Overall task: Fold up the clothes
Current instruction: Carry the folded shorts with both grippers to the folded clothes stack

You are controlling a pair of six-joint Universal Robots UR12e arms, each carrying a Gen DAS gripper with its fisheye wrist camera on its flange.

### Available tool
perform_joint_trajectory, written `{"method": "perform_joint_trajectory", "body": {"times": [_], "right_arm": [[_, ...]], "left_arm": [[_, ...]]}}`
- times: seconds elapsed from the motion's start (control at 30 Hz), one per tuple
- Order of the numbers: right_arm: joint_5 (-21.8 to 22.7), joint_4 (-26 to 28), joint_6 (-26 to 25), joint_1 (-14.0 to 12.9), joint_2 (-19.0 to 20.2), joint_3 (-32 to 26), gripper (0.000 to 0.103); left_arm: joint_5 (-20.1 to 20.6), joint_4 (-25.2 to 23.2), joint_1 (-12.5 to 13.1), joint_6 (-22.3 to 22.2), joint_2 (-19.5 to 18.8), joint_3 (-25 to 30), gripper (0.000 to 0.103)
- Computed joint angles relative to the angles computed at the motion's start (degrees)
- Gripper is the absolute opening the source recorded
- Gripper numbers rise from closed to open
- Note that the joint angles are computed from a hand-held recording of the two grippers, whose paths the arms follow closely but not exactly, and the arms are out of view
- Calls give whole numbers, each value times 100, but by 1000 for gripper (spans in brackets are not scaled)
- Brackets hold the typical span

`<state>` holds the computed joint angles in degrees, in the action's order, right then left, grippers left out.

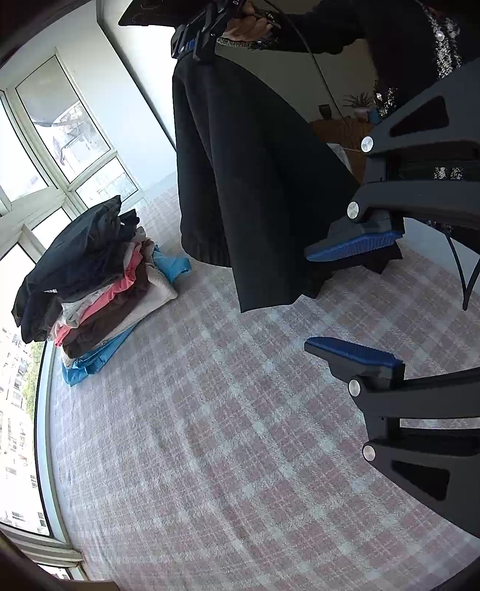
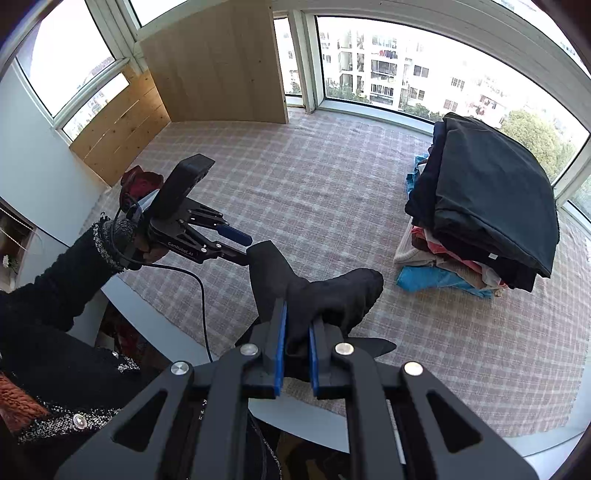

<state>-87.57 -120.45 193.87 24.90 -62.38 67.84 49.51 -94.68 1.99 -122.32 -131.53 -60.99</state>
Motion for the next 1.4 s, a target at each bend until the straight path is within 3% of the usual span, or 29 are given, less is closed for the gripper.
{"method": "perform_joint_trajectory", "body": {"times": [0.1, 0.17, 0.33, 0.47, 0.57, 0.63, 0.7, 0.73, 0.77, 1.0, 1.2, 1.3, 1.4], "right_arm": [[-22, 56, -21, 21, -34, 60, 10], [9, 76, -68, 31, -38, 79, 10], [87, 33, -84, 29, -65, 118, 10], [158, -15, -55, 18, -96, 125, 10], [133, -91, -9, 20, -120, 134, 10], [81, -154, 78, 13, -146, 163, 10], [17, -182, 216, -13, -173, 210, 10], [-13, -172, 306, -30, -184, 235, 10], [-47, -171, 400, -49, -196, 264, 10], [-32, -642, 787, -251, -398, 492, 10], [0, -722, 619, -365, -450, 418, 10], [-54, -828, 406, -476, -448, 288, 10], [-230, -509, 174, -670, -347, -93, 10]], "left_arm": [[381, 488, -124, 406, 183, -188, 46], [619, 545, -197, 898, 299, -238, 47], [1204, 613, -453, 1892, 507, -284, 60], [1328, 1209, -595, 2469, 683, -491, 65], [1270, 1098, -669, 3047, 658, -398, 76], [1416, 824, -747, 3275, 527, -212, 76], [1786, 44, -835, 3196, 244, 228, 68], [1978, -495, -869, 3085, 54, 541, 39], [2132, -794, -888, 2888, -74, 741, 3], [1812, -822, -703, 2907, 153, 1084, 4], [1475, -293, -599, 2545, 438, 1347, 4], [1650, -1, -701, 2319, 415, 1553, 4], [1717, -346, -815, 2069, 12, 2393, 4]]}}
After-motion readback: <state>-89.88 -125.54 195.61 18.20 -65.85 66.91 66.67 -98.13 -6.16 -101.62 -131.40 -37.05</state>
